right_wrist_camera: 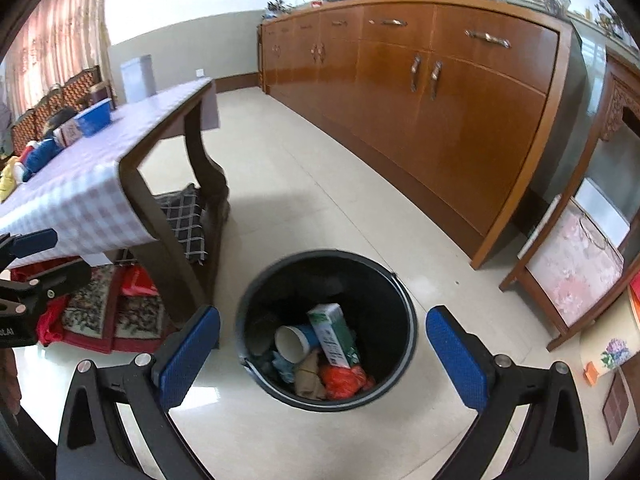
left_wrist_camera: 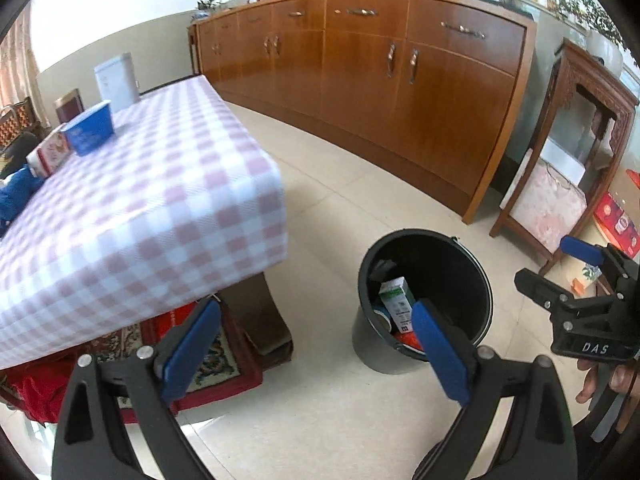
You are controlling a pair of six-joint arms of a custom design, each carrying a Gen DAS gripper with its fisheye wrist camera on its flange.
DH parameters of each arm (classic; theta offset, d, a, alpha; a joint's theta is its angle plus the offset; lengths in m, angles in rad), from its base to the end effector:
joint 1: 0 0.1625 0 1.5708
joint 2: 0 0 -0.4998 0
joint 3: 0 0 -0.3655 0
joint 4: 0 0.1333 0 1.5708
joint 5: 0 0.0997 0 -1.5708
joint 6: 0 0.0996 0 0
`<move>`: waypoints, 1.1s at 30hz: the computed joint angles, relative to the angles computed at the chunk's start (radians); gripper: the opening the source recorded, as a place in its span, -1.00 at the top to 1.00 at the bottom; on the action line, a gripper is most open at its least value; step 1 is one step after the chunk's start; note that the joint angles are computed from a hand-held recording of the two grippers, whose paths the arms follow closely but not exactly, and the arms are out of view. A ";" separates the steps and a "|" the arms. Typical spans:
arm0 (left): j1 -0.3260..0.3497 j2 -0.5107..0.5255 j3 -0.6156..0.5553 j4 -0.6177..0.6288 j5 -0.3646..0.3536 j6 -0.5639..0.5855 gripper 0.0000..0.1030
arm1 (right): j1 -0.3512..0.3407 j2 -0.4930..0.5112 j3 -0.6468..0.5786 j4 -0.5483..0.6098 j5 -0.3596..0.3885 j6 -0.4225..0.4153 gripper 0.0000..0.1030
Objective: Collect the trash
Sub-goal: 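Move both tools back toward the table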
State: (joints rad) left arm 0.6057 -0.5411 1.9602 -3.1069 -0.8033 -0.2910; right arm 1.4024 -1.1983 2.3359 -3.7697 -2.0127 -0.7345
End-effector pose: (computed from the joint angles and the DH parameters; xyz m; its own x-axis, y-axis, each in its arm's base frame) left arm -0.3706 -0.5029 -0.0009 -0.6906 0.3603 -0.6271 0.6455 0.6982 -0.3097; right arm 0.0119 -0.4712 0.3394 -0.6697 0.0633 0.7399 -0.4947 0.7051 -0.5081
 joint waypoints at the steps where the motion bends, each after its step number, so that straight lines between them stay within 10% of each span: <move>1: -0.002 -0.005 0.006 -0.005 0.006 -0.004 -0.89 | 0.009 0.002 0.001 -0.003 0.000 -0.001 -1.00; 17: -0.032 -0.134 0.119 -0.083 0.141 -0.037 -0.91 | 0.164 0.045 -0.004 -0.040 0.019 -0.057 -1.00; 33: 0.029 -0.341 0.275 -0.102 0.378 -0.145 -0.92 | 0.361 0.206 -0.184 0.163 0.066 0.032 -1.00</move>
